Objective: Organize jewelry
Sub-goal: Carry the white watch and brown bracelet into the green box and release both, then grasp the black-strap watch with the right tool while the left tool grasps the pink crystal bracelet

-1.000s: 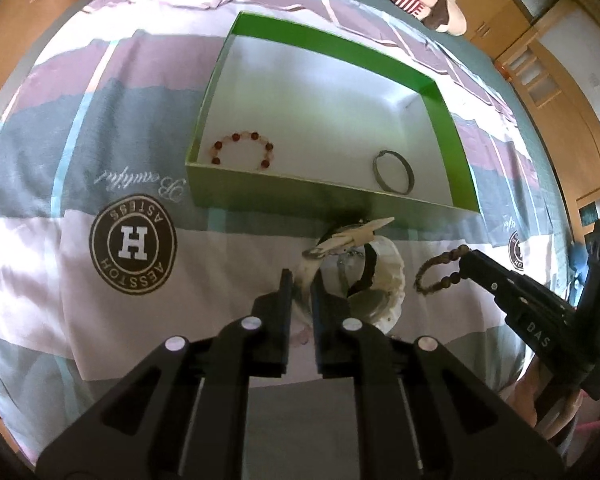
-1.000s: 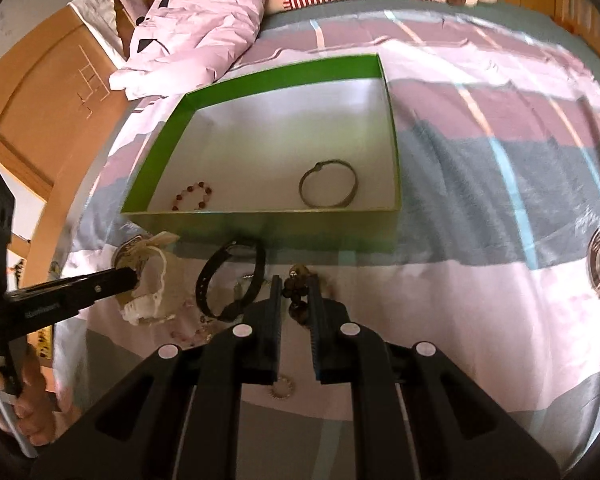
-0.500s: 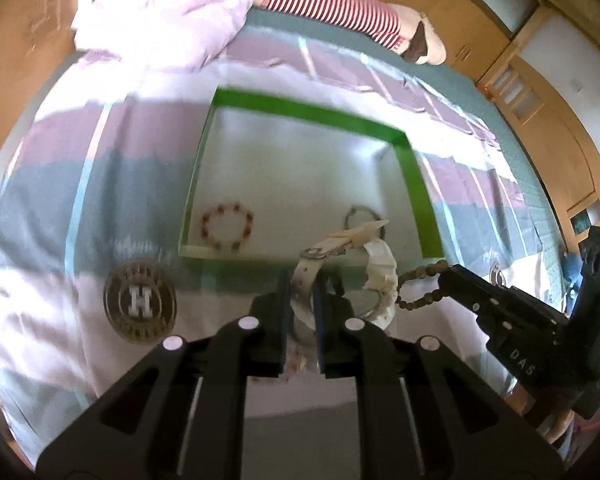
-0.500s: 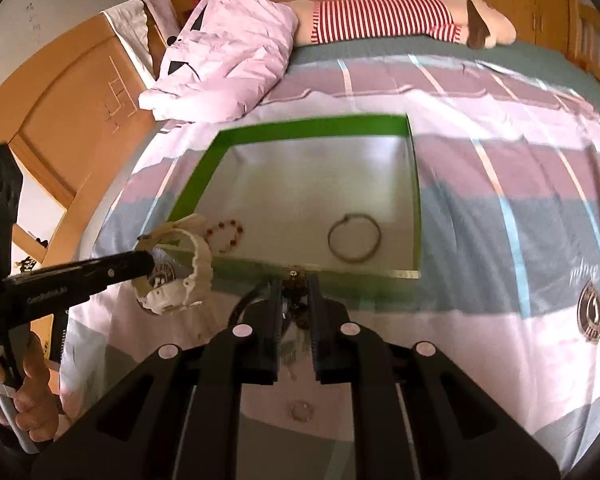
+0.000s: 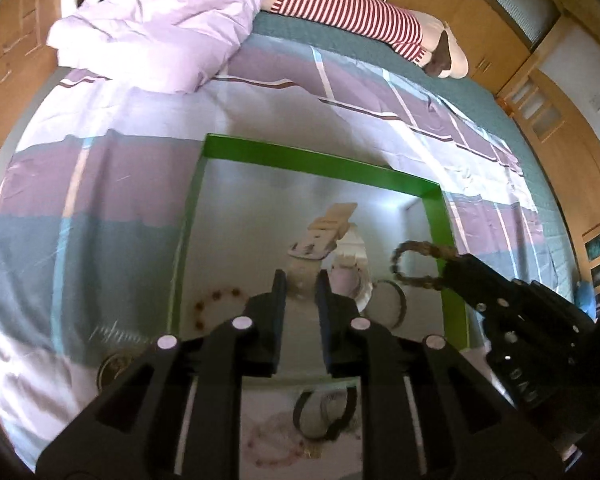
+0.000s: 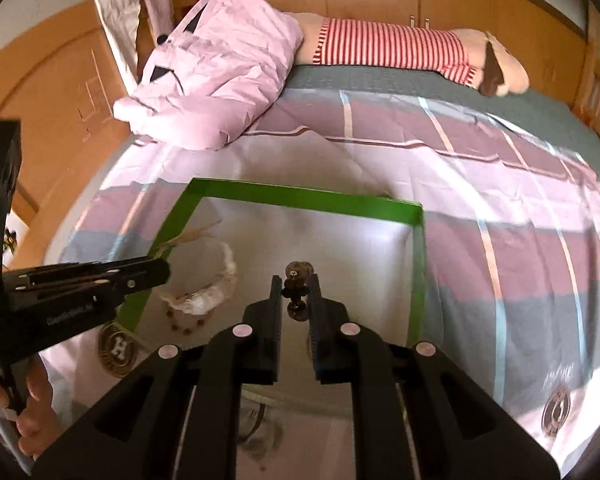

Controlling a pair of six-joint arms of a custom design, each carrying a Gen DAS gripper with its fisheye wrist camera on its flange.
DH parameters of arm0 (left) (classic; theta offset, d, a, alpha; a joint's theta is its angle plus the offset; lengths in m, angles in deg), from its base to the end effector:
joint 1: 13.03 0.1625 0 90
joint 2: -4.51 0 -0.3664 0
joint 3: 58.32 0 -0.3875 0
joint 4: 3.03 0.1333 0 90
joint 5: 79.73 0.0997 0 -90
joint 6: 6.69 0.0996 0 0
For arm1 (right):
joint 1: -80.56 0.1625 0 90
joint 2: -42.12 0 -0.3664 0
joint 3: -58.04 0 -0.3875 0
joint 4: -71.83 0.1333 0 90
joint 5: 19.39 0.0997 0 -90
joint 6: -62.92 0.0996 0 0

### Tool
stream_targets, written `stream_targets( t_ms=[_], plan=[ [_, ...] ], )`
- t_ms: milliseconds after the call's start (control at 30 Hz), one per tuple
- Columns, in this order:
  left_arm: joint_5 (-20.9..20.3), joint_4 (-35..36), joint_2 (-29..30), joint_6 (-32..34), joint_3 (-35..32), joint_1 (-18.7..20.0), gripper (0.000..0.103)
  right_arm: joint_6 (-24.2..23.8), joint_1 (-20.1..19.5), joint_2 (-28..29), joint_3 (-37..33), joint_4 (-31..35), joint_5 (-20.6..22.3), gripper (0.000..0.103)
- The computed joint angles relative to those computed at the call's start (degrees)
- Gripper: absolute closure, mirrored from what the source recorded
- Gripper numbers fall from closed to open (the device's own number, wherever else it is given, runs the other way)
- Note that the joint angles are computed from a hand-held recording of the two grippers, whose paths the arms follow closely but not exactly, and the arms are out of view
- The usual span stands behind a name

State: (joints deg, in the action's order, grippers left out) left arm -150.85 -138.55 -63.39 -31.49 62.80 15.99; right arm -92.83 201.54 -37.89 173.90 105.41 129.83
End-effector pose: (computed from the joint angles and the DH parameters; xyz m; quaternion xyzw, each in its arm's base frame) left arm -0.3185 -0.3660 0.0849 0.3161 0.9322 -0.0628 0.1650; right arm 0.1965 -0.2345 0.2136 -0.0379 -0.8591 0.3629 0.3588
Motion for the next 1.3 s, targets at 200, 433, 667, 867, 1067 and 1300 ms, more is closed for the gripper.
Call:
stream_targets(
  t_ms=[200, 433, 667, 867, 1067, 1300],
  plan=[
    [-0.21, -2.92, 6.30, 2.36, -1.79, 3.22, 0.088, -13.17, -11.60, -2.77, 1.57, -8.51, -7.30, 0.091],
    [2.16, -3.49, 10.84, 2.87, -3.28, 5.83, 0.090, -14.64, -21.79, 0.07, 2.61, -8.53, -6.45, 0.091],
    [1.02, 0.30, 11.24, 0.89, -4.84, 6.08, 0.075, -12.72, -21.71, 1.11, 2.45, -6.73, -6.34, 0.071],
    [-2.41, 0.55, 7.65, -1.52, -2.95, 4.18, 0.023, -8.15, -14.70, 4.12, 2.79, -4.98, -1.66, 0.029],
    [-0.13, 4.73, 0.49, -5.43, -0.90, 1.08, 0.015, 3.61, -7.97, 2.15, 4.48, 1.28, 1.25, 0.023],
    [0.71, 11.15, -13.21, -8.30, 6.32, -2.79, 0.006, 16.35, -0.42, -1.88, 11.83, 2.20, -2.62, 0.022]
  ],
)
